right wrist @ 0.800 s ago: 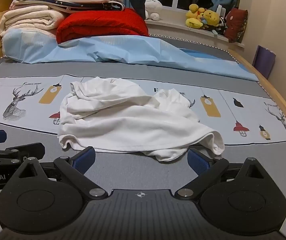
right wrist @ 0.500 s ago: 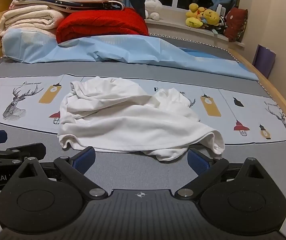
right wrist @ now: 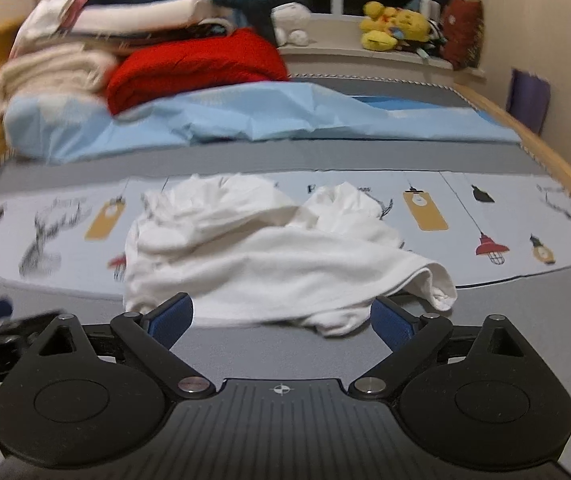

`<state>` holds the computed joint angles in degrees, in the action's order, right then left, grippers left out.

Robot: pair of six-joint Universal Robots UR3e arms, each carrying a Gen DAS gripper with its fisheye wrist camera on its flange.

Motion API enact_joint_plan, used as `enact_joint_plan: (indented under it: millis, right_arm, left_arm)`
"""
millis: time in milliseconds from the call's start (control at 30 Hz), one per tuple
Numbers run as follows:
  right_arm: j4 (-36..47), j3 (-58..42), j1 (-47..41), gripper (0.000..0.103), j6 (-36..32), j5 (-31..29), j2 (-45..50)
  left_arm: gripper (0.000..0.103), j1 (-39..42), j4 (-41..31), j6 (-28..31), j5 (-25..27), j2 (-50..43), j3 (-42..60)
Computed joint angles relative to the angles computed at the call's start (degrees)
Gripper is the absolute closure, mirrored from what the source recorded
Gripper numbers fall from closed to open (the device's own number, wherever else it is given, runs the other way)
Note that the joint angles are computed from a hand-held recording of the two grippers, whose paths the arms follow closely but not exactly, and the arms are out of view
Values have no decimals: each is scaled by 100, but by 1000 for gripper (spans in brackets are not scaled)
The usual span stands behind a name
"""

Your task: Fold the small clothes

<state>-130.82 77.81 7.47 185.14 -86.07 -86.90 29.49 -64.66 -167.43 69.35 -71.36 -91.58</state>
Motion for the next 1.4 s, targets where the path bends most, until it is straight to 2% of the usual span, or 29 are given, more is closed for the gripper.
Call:
enact_joint_plan:
  millis: [33, 67, 100, 133, 167, 233, 267, 300, 400, 567, 667, 733, 767, 833, 967, 1000, 1033, 1067, 1100, 1133, 1267, 1333, 1400]
  right_arm:
    - [39, -84, -231, 16, -1, 145, 48]
    - [32, -104, -434, 17, 67, 313, 78]
    - [-1, -223, -585, 20, 43, 259, 202]
    - [-75, -232, -791, 27, 93, 369, 254]
    - [48, -325, -1024, 32, 166, 588, 342]
    - [365, -648, -1387, 61, 200, 814, 644]
    - [348, -665, -1578, 66, 260, 930, 741]
    - [-109, -499, -1808, 72, 330, 1069, 802]
    - [27, -694, -2180, 73, 552, 1109, 1185]
    - [378, -846, -2620, 69, 958, 1643, 1743]
    - [491, -1086, -2606, 61, 1074, 1858, 2152]
    - [498, -1291, -2597, 56, 1260, 2115, 2438]
    - [528, -1417, -2562, 54, 1311, 2139, 2561]
    - [684, -1793, -2426, 46, 1409, 2031, 2862]
    - [983, -2423, -2211, 45, 1626, 1849, 3402]
    - [968, -2466, -2171, 45, 1644, 1807, 3465]
    - [950, -2521, -2126, 50, 1660, 1759, 3523]
    - [925, -2563, -2107, 59, 1636, 1748, 3567]
    - [849, -2553, -2099, 90, 1591, 1803, 3579]
    - [830, -2552, -2103, 97, 1567, 1850, 3567]
    - [280, -2089, -2211, 97, 1580, 2082, 3068]
    - [67, -1672, -2358, 97, 1397, 2478, 2557]
    - [255, -1421, -2554, 97, 926, 3035, 1998]
  left_arm:
    - [41, 91, -97, 60, 2, -141, 128]
    - [48, 176, -251, 150, -14, -320, 304]
    - [61, 264, -387, 230, -60, -497, 464]
    - [71, 347, -465, 306, -112, -635, 564]
    - [75, 394, -552, 391, -134, -851, 737]
    - [77, 377, -537, 492, -116, -1205, 973]
    - [77, 333, -461, 532, -56, -1393, 1073]
    - [77, 282, -390, 566, 17, -1563, 1152]
    - [77, 115, -245, 546, 124, -2201, 1501]
    - [75, -124, -187, 177, 98, -3333, 2241]
    - [66, -182, -363, -249, -64, -3917, 2736]
    - [51, -232, -340, -504, -103, -4198, 2949]
    - [50, -265, -301, -620, -76, -4334, 3046]
    - [49, -348, -277, -774, 41, -4566, 3235]
    - [53, -409, -230, -821, 102, -4831, 3393]
    - [67, -399, -235, -740, 58, -4837, 3397]
    - [81, -386, -277, -608, 7, -4851, 3439]
    - [96, -393, -340, -468, 52, -4844, 3497]
    - [98, -376, -310, -354, 61, -4768, 3444]
    - [99, -306, -285, -237, -27, -4660, 3371]
    - [100, 208, -347, 70, -711, -4001, 3005]
    - [100, 583, -558, 329, -1066, -3504, 2769]
    - [101, 914, -1032, 783, -1248, -3054, 2727]
